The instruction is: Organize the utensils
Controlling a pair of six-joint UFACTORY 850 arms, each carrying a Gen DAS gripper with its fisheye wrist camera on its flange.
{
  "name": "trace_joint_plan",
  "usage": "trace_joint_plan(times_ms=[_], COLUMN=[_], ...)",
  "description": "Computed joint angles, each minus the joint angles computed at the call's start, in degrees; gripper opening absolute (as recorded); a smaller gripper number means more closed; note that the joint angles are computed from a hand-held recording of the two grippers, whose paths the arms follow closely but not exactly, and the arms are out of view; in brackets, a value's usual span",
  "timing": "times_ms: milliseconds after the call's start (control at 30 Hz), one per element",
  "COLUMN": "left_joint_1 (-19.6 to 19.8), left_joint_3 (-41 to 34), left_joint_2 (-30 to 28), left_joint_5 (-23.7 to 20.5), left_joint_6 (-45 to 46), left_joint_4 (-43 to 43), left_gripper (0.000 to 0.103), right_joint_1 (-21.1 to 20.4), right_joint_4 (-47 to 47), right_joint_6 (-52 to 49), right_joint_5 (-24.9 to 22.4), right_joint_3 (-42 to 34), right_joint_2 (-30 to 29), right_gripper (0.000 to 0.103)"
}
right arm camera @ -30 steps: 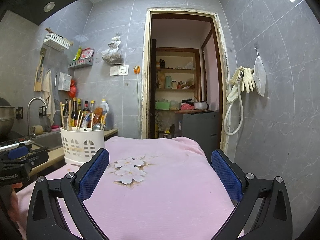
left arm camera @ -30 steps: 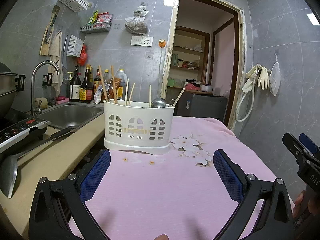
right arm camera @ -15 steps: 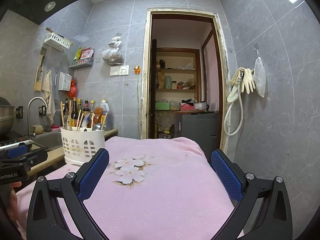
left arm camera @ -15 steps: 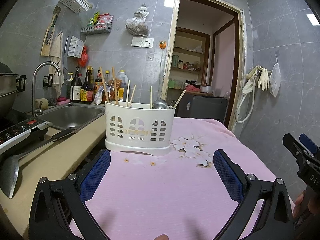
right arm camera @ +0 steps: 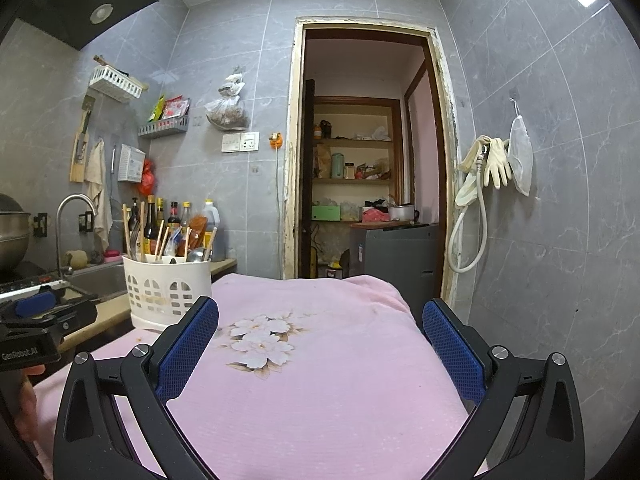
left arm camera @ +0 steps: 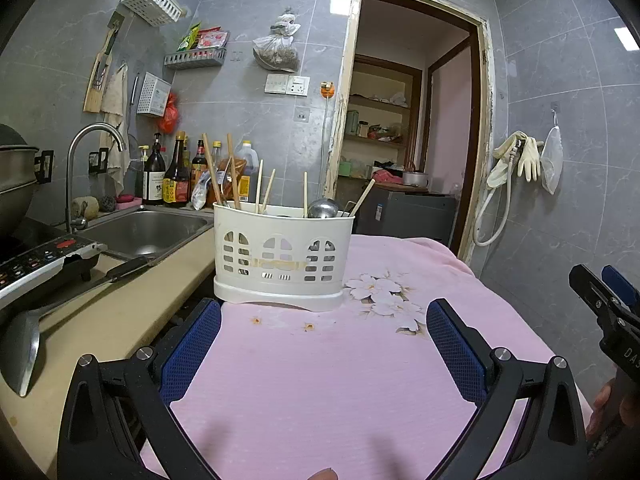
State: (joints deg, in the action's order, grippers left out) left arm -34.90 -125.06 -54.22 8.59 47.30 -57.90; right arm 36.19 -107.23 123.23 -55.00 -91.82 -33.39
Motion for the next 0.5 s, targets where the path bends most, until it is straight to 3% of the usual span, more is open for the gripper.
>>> trace_joint_plan(times_ms=[500], left_joint_1=[0.17], left_joint_3=[1.4], left_joint_2=[0.71], left_joint_5=[0.61], left_joint_6=[-4.64], left_joint_4=[4.5], left_gripper=[0.101], right_joint_1=[0.04], right_joint_4=[0.05], right_joint_6=[-0.2], right_joint_5=[0.03], right_joint_3=[0.06], right_joint_2=[0.13], right_gripper=[0.103])
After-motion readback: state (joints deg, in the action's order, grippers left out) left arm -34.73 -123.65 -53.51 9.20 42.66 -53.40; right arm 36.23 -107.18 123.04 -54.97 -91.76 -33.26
